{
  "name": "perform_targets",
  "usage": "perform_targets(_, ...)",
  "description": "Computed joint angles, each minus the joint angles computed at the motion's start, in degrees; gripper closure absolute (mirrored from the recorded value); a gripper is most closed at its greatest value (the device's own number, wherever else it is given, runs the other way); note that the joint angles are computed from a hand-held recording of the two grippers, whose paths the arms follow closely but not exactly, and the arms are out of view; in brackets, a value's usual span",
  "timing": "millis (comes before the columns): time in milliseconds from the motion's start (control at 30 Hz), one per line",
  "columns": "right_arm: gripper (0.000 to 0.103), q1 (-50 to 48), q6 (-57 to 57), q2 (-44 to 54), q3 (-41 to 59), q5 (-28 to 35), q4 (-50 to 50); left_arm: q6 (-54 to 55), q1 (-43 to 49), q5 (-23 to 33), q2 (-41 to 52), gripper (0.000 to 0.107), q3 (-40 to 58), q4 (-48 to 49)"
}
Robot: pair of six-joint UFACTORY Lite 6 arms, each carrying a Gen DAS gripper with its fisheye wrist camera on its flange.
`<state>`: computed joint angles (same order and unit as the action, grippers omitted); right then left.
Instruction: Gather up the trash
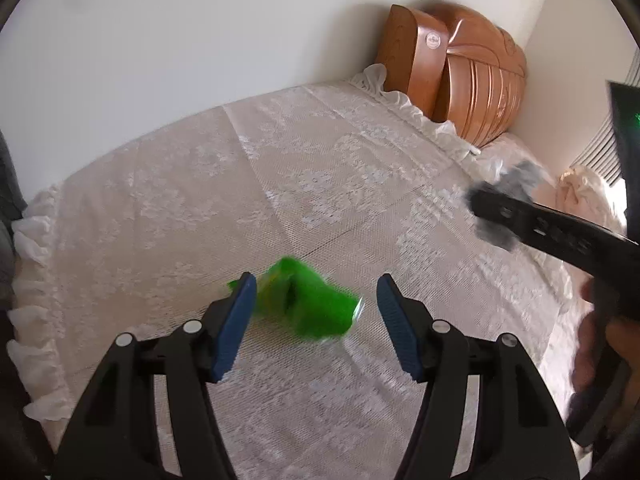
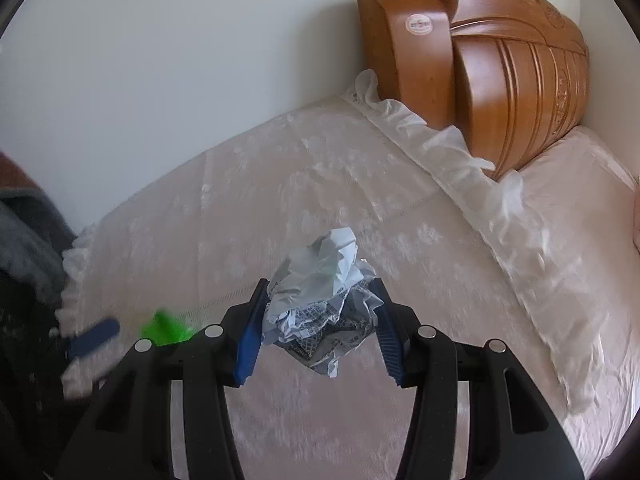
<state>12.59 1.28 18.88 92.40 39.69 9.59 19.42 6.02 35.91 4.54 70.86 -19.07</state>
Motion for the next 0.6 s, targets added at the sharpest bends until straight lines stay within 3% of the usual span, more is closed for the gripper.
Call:
perform_targets(33, 0.053, -0.1, 0.0, -2.4, -3.2, -0.7, 0.1, 1.0, 0.9, 0.6, -0.5, 0.045, -0.6, -0.3)
perform_targets(133, 0.052, -0.7, 0.4, -7.8, -10.2, -2.3, 0.7, 2.3, 3.9, 2.5, -1.5, 0.023, -1.9, -0.9)
perform_targets(300, 0.052, -1.3, 1.0, -14.3, -18.5, -3.6, 2.1, 2.8, 7.7, 5.9, -1.3, 0.017, -3.2, -3.4)
perform_targets(400, 0.052, -1.7, 1.1, -17.7, -22.4, -3.8, 2.6, 6.7, 8.2, 7.2, -1.0, 0.016, -4.1, -10.2)
perform_targets(500, 0.052, -2.2, 2.0, -21.2, -25.9, -3.6, 2.5, 14.4, 5.4, 1.0, -0.1, 0.014, -5.2, -11.4)
perform_targets(600, 0.052, -2.4, 4.6, -25.2, -29.0, -2.7, 0.3, 19.1, 2.1, -5.8, 2.8, 0.013, -4.7, -5.4)
